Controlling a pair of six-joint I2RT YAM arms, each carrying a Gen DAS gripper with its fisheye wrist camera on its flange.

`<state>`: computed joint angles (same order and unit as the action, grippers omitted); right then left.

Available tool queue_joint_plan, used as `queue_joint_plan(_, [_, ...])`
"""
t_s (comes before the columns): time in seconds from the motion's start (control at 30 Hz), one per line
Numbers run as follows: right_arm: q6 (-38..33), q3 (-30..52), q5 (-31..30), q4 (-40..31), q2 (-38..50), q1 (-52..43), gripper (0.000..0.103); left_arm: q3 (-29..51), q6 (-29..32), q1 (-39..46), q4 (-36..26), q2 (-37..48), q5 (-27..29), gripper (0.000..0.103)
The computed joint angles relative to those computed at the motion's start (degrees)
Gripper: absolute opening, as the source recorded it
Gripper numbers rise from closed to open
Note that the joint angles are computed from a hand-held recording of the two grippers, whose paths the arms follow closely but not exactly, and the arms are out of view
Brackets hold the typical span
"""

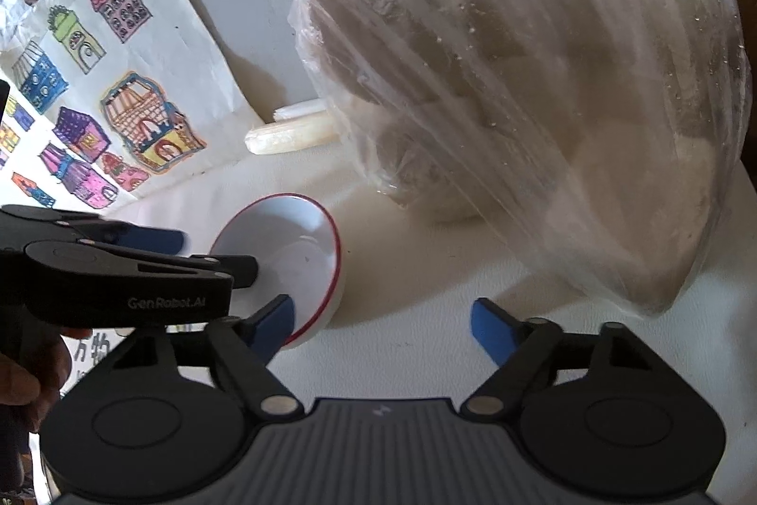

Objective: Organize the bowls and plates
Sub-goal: 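Close the left gripper on the white bowl rim while the right gripper closes too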

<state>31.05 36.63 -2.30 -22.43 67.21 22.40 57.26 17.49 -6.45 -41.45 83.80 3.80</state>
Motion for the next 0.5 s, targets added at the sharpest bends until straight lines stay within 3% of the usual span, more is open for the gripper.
queue_joint_plan(0.2, [0.06,-0.13,-0.84,0.75,-0.20,0.55,0.067,0.81,-0.74,1.42,-2.33,0.31,4.37,0.020])
queue_joint_plan(0.5, [-1.44,-0.36,-4.88,3.22,1.15,-1.01,0.044,0.50,-2.55,1.75,-4.10,-0.94,6.18,0.012])
